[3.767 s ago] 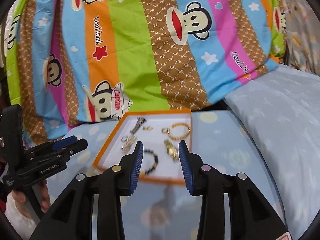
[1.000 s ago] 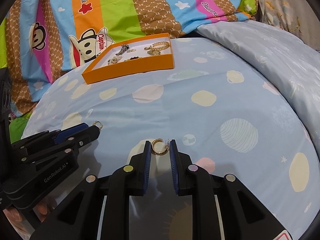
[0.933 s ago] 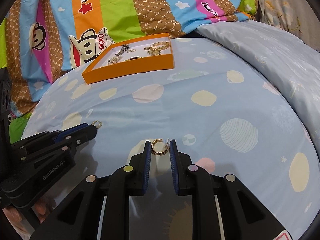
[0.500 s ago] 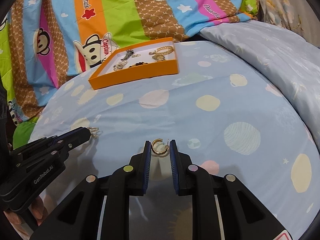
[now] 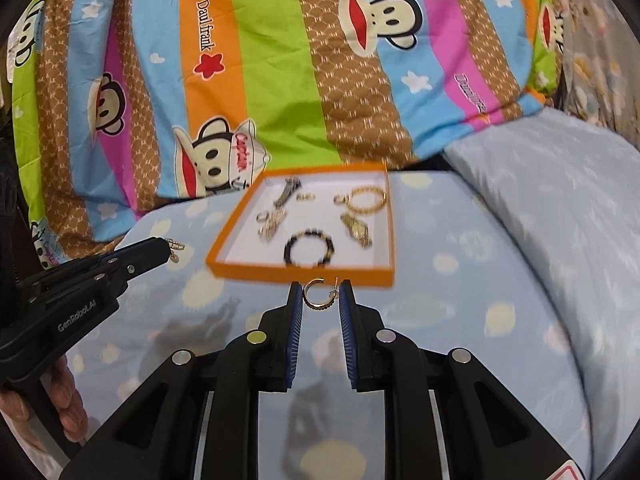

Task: Organize jewelry
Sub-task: 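Carry both earrings into the orange box and open both tools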

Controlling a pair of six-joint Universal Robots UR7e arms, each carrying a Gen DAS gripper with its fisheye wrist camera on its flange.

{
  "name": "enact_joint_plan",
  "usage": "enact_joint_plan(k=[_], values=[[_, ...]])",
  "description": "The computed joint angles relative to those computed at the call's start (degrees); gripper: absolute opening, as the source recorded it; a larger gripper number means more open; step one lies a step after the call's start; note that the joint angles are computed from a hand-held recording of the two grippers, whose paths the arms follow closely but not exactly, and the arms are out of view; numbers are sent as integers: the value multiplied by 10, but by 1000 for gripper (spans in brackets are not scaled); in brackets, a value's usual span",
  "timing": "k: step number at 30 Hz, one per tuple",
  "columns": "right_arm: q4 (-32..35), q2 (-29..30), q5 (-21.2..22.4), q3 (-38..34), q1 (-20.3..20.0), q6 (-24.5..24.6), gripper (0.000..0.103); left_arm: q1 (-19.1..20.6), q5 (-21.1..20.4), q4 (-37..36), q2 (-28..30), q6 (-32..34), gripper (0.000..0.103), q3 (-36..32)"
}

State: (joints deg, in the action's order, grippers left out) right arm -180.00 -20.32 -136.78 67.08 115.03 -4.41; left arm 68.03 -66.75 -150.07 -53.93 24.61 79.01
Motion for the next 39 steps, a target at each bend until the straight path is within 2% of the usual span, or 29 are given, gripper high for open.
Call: enact_joint_plan(k=[4, 12, 19, 27, 39], values=[[29, 24, 7, -70, -12, -22, 17, 2, -1, 10, 45, 0, 5, -66], [144, 89, 46, -222, -45, -11, 17, 12, 2, 50, 132, 0, 5, -189], [217, 150, 58, -338, -69, -5, 17, 26, 11, 89, 193, -6, 5, -271], [278, 209, 61, -451, -80, -9, 17, 35, 15, 112, 228, -10, 5, -316], [319, 251, 61, -530, -86, -16, 17, 39, 22, 122, 242, -12, 5, -326]])
